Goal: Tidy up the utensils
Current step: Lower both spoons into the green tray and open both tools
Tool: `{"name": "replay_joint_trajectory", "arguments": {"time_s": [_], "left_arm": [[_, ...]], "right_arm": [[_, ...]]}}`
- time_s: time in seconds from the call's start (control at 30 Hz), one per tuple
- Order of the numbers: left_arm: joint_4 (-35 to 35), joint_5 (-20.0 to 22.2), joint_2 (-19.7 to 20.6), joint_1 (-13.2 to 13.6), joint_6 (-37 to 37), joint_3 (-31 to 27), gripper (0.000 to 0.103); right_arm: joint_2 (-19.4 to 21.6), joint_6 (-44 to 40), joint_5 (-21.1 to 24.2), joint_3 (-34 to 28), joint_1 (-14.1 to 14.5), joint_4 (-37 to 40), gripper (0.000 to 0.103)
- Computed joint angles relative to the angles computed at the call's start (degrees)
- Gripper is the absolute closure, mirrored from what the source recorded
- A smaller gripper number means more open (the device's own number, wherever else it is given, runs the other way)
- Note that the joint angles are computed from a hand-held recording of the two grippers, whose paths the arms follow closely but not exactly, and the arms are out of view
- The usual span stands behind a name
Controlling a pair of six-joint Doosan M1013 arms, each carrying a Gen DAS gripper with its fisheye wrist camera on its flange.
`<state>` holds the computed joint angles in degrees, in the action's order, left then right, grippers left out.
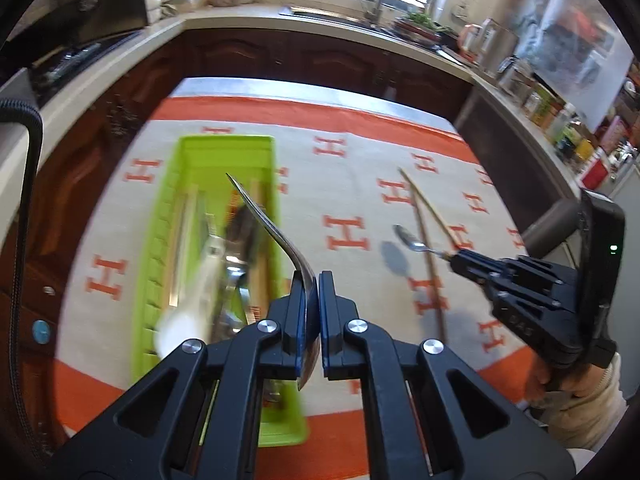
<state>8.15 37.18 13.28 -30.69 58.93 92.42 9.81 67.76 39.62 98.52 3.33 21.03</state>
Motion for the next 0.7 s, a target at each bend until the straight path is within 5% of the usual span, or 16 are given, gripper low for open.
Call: {"name": "replay_joint_trajectory", "arguments": {"time_s": [0.13, 0.47, 0.7], "left_arm": [[0.29, 2.78, 0.5, 1.92, 0.08, -0.52, 0.099], [-12.65, 6.71, 3.83, 5.73, 11.4, -1.06, 0.099], [-17.43, 1.69, 1.13, 8.21, 13.6, 1.32, 0.099]], "right_arm": [[-0.1, 0.73, -0.8, -1.16, 0.74, 1.11, 0.096], [1.24, -1.95, 0.7, -6.8, 4.93, 7.67, 0.096], [5.79, 3.83, 4.11, -11.42, 9.43, 4.62, 0.096]]}}
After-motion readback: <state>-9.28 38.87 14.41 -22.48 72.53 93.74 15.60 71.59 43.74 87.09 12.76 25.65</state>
